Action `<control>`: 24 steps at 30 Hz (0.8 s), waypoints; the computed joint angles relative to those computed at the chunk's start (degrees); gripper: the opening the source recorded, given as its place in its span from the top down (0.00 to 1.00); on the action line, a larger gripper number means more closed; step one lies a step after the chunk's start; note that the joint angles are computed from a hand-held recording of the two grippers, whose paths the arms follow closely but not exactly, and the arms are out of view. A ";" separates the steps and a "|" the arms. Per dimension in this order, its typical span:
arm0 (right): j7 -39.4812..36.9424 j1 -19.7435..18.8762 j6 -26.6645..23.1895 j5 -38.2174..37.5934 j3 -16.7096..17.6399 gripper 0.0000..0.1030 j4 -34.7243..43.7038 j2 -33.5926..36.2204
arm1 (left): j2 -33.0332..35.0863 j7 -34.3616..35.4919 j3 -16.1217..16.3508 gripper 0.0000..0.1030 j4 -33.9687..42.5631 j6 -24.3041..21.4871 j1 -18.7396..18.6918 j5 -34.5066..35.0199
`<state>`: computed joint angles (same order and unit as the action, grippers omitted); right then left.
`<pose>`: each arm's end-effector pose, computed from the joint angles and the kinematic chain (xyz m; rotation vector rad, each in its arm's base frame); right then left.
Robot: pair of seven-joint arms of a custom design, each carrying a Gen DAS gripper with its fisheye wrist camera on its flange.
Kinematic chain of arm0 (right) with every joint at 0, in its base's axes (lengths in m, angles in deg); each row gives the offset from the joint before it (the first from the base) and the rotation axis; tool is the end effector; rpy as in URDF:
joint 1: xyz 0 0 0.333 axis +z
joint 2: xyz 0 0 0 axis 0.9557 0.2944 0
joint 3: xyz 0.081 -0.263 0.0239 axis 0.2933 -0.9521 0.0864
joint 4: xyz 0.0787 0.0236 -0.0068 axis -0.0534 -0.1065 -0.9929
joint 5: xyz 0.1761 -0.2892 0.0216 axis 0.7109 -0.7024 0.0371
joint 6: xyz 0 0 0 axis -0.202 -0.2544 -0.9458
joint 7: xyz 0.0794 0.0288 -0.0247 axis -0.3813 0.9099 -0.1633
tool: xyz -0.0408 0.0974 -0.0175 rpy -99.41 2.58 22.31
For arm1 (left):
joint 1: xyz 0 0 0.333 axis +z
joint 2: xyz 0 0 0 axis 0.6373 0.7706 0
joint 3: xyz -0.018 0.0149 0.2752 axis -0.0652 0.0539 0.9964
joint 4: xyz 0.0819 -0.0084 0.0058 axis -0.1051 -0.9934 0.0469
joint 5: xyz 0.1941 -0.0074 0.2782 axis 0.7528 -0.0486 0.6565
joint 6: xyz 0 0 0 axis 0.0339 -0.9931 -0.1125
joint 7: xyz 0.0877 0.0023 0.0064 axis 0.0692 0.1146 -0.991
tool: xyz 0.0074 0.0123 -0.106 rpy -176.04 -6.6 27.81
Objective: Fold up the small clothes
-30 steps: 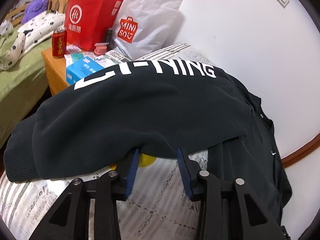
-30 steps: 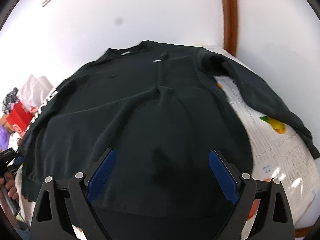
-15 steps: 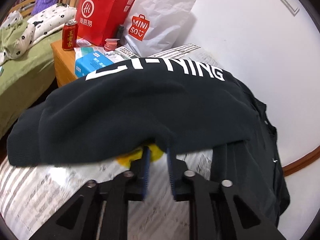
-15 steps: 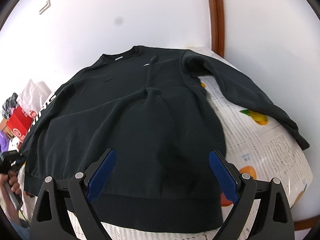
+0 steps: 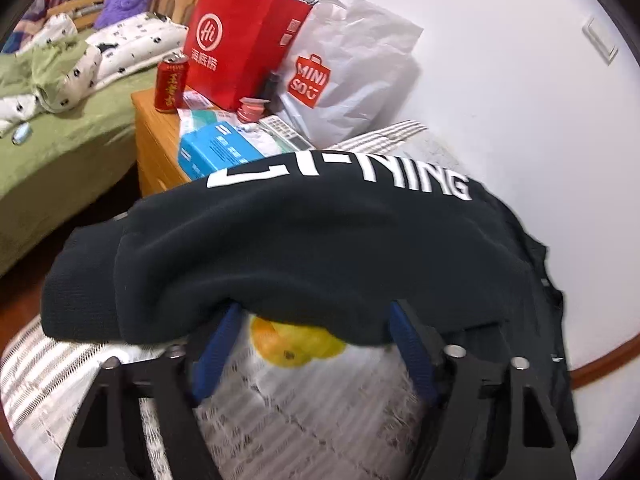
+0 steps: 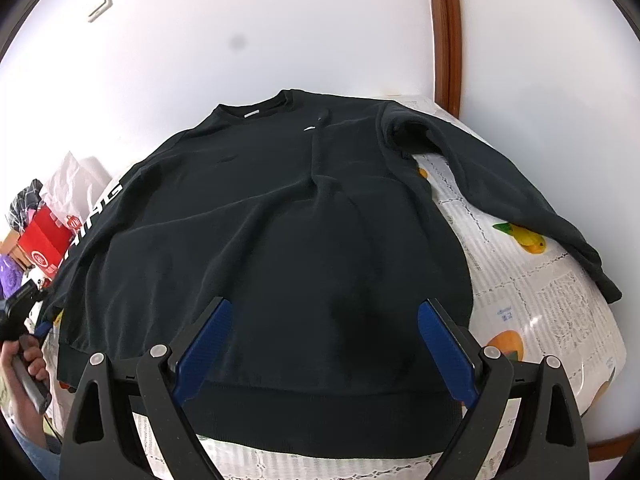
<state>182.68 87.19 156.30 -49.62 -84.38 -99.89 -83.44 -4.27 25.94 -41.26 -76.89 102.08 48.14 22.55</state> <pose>0.4665 0.2071 0.4227 -1.6189 1.6660 -0.5277 0.4931 -0.0136 0.4762 -2.5373 0.5913 -0.7682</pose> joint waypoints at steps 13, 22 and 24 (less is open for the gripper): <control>-2.23 1.56 -3.70 2.44 0.19 0.10 1.28 1.28 | 0.88 2.36 0.43 0.93 4.57 -5.30 -1.38 4.17; 5.23 1.45 -1.64 -6.05 -1.75 0.10 5.07 3.36 | 9.53 12.90 -0.45 0.94 22.24 -5.35 -5.22 5.21; 4.19 1.32 -1.02 -4.90 -2.21 0.10 5.40 3.72 | 13.20 17.13 -0.20 0.94 28.28 -5.91 -7.30 4.06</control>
